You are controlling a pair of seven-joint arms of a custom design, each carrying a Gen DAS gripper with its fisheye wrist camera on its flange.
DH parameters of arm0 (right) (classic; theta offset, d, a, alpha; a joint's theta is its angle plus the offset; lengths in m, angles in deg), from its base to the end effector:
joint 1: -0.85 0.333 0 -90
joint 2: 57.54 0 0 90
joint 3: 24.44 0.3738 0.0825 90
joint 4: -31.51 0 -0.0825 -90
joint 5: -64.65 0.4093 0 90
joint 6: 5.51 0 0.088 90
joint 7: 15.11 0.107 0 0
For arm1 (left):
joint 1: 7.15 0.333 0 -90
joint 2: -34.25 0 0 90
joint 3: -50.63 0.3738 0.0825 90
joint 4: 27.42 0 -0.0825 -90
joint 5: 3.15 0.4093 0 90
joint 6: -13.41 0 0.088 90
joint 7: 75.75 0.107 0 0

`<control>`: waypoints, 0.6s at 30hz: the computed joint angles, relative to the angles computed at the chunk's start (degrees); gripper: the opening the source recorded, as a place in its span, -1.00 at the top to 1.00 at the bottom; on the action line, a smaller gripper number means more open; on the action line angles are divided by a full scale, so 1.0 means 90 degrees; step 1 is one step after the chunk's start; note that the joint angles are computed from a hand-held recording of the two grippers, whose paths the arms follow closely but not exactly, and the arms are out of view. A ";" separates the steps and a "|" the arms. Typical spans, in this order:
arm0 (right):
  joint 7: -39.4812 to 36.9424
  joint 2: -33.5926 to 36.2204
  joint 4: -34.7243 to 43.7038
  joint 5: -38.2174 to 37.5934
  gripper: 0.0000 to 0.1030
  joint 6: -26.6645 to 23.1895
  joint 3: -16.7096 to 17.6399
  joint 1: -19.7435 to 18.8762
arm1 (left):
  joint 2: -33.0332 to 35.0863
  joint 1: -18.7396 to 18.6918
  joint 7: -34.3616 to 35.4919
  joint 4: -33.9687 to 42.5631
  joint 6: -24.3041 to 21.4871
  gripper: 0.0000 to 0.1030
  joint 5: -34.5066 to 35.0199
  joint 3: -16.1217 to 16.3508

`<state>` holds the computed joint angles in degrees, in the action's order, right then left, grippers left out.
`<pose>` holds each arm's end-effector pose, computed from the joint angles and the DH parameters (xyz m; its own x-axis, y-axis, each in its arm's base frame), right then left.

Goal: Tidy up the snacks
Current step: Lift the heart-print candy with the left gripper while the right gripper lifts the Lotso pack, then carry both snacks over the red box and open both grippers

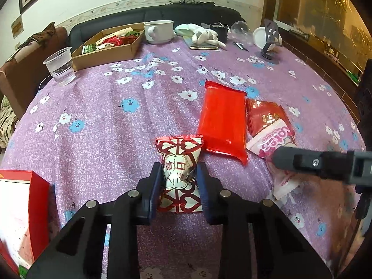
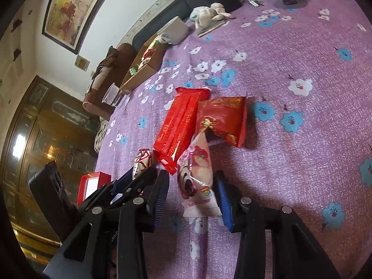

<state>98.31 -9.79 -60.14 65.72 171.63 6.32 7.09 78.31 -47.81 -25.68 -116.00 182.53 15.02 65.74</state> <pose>0.7013 0.3879 0.2981 0.0755 -0.7948 -0.6022 -0.8853 0.2245 -0.4073 0.6952 -0.4139 0.3025 -0.1811 -0.9833 0.0176 -0.7523 0.1270 -0.6464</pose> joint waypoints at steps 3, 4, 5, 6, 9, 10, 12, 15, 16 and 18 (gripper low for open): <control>-0.0008 -0.0071 0.0059 -0.0083 0.60 -0.0130 -0.0279 0.0245 | -0.0046 0.0017 0.0016 -0.0078 0.0041 0.50 -0.0005 -0.0025; 0.0003 -0.0088 0.0049 -0.0067 0.62 -0.0130 -0.0320 0.0279 | -0.0068 0.0010 0.0015 -0.0110 0.0051 0.51 -0.0008 -0.0023; -0.0001 -0.0103 0.0023 -0.0050 0.62 -0.0091 -0.0322 0.0280 | -0.0083 0.0018 0.0029 -0.0135 0.0066 0.51 -0.0014 -0.0039; -0.0018 -0.0119 -0.0018 -0.0043 0.63 -0.0019 -0.0297 0.0257 | -0.0106 0.0043 0.0057 -0.0172 0.0098 0.51 -0.0032 -0.0081; -0.0076 -0.0121 -0.0156 -0.0096 0.63 0.0262 -0.0097 0.0095 | -0.0243 0.0036 0.0118 -0.0389 0.0278 0.52 -0.0102 -0.0118; -0.0120 -0.0093 -0.0209 -0.0149 0.63 0.0379 0.0061 -0.0030 | -0.0287 -0.0053 0.0097 -0.0469 0.0351 0.52 -0.0098 -0.0025; -0.0136 -0.0046 -0.0239 -0.0289 0.63 0.0473 0.0240 -0.0166 | -0.0418 -0.0228 0.0072 -0.0690 0.0538 0.52 -0.0105 0.0152; -0.0121 -0.0021 -0.0288 -0.0539 0.63 0.0644 0.0358 -0.0247 | -0.0649 -0.0860 -0.0087 -0.1176 0.0913 0.52 -0.0080 0.0842; -0.0086 -0.0035 -0.0303 -0.0625 0.63 0.0717 0.0330 -0.0224 | -0.0701 -0.1052 -0.0113 -0.1313 0.1028 0.52 -0.0115 0.1046; -0.0009 -0.0060 -0.0340 -0.0815 0.63 0.0893 0.0283 -0.0187 | -0.0808 -0.1574 -0.0198 -0.1640 0.1276 0.52 -0.0179 0.1614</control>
<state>98.22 -10.34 -63.20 58.38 179.67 8.87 5.41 71.03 -61.98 -27.47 -130.76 194.01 13.41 80.27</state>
